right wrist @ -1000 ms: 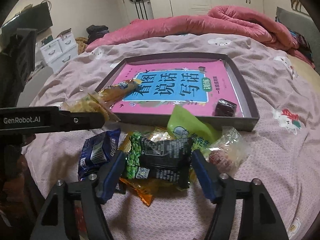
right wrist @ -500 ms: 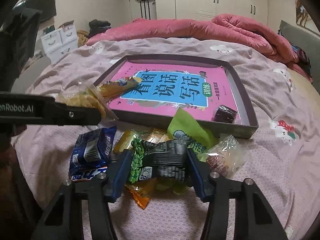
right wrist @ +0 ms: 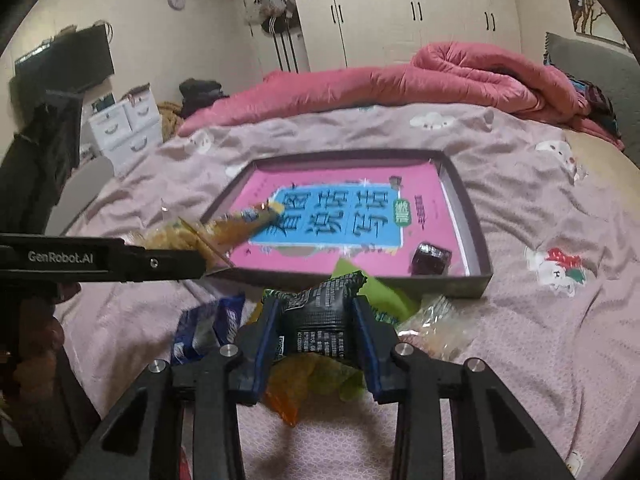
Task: Organize snacks
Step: 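Lift and carry the clear pastry bag and black snack bag toward the tray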
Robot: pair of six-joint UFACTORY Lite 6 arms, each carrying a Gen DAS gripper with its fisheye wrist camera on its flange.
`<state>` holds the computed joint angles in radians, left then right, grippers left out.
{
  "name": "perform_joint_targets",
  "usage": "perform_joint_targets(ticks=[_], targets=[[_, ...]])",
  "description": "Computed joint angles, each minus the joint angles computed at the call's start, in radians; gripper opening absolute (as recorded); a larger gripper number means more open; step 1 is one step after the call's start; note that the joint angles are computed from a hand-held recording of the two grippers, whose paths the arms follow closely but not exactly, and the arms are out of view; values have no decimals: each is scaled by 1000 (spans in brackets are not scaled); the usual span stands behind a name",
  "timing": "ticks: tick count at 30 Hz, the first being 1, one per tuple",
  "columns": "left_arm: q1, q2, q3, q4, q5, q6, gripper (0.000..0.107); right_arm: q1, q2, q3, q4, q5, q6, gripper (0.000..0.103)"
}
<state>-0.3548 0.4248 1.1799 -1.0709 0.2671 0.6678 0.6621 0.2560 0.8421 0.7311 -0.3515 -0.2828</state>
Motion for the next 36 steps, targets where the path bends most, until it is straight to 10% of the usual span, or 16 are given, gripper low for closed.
perform_joint_targets(ticks=[36], targets=[[1, 282, 373, 478, 10, -475, 54, -240, 104, 165, -54, 4, 52, 37]])
